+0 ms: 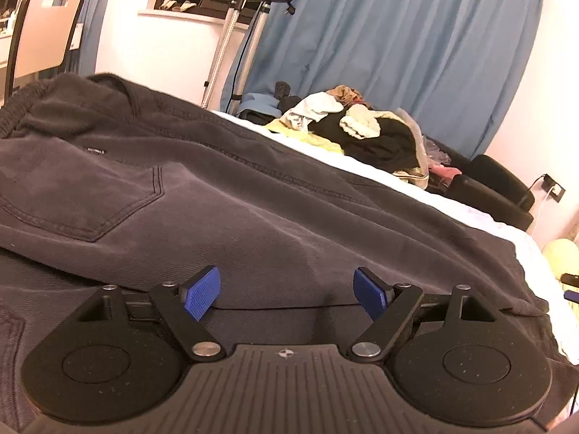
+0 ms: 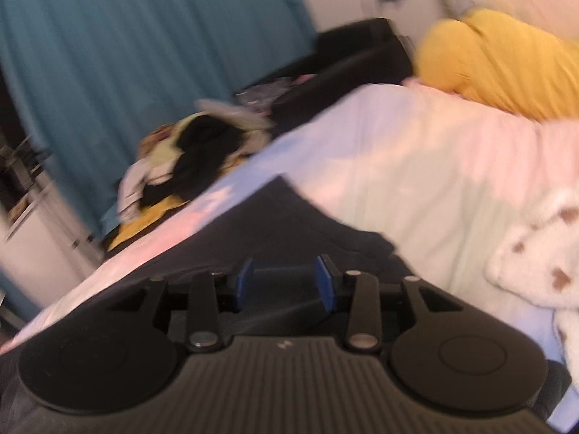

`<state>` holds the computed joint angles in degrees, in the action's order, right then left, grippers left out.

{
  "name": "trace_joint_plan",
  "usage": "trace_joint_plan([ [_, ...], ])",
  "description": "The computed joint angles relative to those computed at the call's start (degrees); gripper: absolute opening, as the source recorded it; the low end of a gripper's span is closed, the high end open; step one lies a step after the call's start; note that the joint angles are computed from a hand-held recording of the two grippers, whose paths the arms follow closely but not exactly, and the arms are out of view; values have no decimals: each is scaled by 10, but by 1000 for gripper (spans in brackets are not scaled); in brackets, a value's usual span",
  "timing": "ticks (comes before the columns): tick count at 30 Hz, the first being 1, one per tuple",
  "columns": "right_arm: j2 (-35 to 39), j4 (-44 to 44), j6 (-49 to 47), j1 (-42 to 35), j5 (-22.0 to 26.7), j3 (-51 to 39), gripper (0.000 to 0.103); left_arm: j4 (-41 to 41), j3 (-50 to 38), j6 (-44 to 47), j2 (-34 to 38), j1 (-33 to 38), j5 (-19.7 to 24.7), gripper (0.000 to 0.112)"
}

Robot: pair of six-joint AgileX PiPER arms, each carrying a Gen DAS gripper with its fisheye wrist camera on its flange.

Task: Fold clothes
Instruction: 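Lay the folded sweatpants flat and open both grippers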

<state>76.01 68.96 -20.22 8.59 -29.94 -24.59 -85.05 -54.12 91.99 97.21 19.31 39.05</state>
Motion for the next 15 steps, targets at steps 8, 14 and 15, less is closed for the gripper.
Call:
trace_joint_plan([
  [8, -95, 163, -206, 194, -39, -25, 49, -19, 52, 43, -56, 23, 12, 86],
  [14, -106, 140, -223, 267, -14, -33, 59, -23, 69, 62, -74, 28, 15, 86],
  [15, -102, 146, -229, 276, -9, -37, 61, -26, 72, 67, -78, 28, 14, 86],
])
